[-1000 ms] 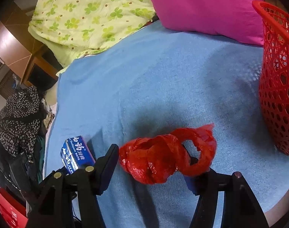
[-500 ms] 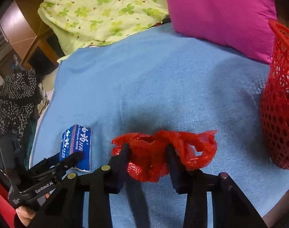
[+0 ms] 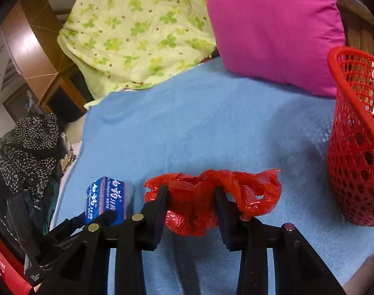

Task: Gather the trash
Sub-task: 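Lift the red bag with the right tool while the left tool lifts the toothpaste box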

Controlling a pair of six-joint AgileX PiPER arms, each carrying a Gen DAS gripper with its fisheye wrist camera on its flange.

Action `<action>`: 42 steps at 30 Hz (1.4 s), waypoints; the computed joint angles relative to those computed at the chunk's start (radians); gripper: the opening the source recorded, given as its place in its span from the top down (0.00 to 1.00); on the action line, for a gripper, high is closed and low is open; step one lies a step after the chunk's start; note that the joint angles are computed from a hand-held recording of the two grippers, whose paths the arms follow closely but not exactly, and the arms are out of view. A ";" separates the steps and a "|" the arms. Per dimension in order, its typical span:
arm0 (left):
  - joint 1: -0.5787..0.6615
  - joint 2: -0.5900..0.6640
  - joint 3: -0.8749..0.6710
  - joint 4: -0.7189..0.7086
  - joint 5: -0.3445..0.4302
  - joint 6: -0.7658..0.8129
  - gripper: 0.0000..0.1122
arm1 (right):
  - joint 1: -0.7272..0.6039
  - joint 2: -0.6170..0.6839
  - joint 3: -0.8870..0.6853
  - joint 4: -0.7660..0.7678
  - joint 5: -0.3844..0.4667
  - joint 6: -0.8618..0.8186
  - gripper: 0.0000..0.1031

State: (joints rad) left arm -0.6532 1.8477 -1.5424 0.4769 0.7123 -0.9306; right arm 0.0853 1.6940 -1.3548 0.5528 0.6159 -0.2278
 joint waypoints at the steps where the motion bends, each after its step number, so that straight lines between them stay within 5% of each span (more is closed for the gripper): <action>1: -0.011 0.001 -0.005 0.028 0.014 -0.017 0.45 | 0.001 -0.010 0.008 0.008 -0.009 -0.012 0.62; 20: -0.164 0.006 -0.071 0.293 0.199 -0.165 0.45 | -0.050 -0.141 0.132 0.223 -0.113 -0.246 0.62; 42: -0.165 0.033 -0.119 0.261 0.209 -0.094 0.45 | -0.110 -0.190 0.187 0.344 -0.099 -0.347 0.62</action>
